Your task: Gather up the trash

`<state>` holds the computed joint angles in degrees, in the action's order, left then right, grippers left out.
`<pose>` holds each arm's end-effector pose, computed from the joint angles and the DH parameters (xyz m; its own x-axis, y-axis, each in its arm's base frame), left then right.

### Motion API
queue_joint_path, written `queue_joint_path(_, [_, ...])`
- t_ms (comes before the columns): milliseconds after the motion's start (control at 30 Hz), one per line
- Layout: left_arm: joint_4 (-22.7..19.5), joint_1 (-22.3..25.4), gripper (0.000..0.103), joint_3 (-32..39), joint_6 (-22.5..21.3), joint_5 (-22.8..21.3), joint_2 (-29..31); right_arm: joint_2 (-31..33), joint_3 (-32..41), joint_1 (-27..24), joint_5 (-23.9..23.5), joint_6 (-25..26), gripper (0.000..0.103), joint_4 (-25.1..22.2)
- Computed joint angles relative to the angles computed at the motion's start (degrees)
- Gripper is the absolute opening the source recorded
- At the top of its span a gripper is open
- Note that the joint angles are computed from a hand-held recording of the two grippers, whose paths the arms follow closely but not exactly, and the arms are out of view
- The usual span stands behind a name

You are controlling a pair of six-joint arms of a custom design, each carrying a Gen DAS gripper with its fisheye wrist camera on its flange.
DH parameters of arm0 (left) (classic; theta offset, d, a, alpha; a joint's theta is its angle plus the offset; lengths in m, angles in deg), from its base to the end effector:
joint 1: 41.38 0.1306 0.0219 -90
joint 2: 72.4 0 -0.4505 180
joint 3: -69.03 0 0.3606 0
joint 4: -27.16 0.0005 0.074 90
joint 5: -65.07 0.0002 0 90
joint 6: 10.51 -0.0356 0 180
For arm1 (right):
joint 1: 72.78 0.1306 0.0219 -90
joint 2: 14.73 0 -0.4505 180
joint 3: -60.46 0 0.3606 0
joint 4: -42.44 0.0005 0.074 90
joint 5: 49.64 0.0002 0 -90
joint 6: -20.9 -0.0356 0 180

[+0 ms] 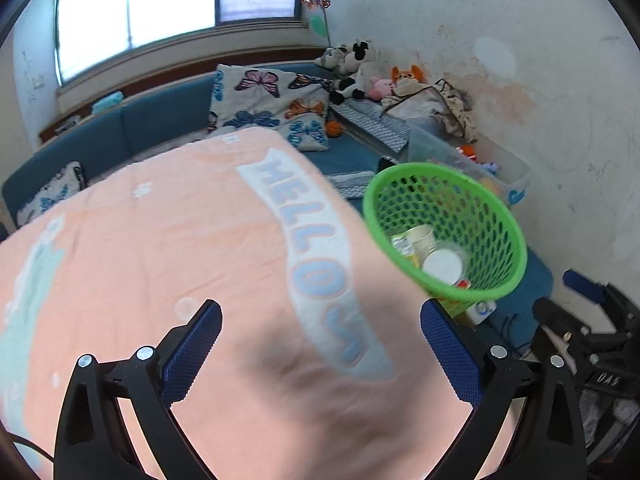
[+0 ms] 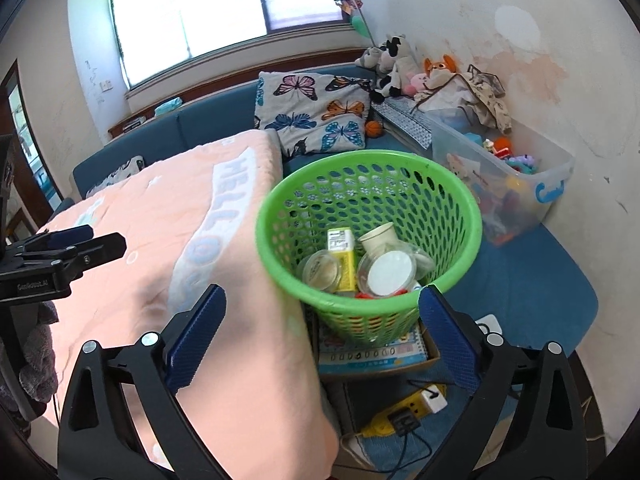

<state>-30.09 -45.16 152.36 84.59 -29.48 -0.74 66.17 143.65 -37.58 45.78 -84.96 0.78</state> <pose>0.3093 -0.0181 0.5528 -0.7108 -0.0418 -0.7022 -0.0531 0.9986 -0.0058 0.3254 0.2248 0.5203 -0.6391 -0.1179 -0.7600 -0.3530 0.9229 0.1536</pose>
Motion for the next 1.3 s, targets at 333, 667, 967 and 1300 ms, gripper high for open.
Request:
queue_joint_path(333, [-2.43,1.03,0.096,-3.08,2.41,-4.94,-7.05,-1.85,-0.34,5.28,2.66,-1.2,0.099,-0.75])
queue_joint_path(667, [-4.15,3.76,0.096,-5.61,4.52,-6.36,-12.93,-2.49,-1.53,10.03,3.19,-2.44,0.099,-0.49])
queue_joint_path(967, [-4.5,7.86,0.096,-7.14,4.34,-6.12,-15.55,-2.28,-1.29,12.25,4.26,-3.16,0.099,0.24])
queue_joint_path(1300, [-4.54,7.23,0.096,-7.53,4.09,-7.67,-16.8,-2.94,-1.37,14.35,5.27,-1.6,0.099,0.86])
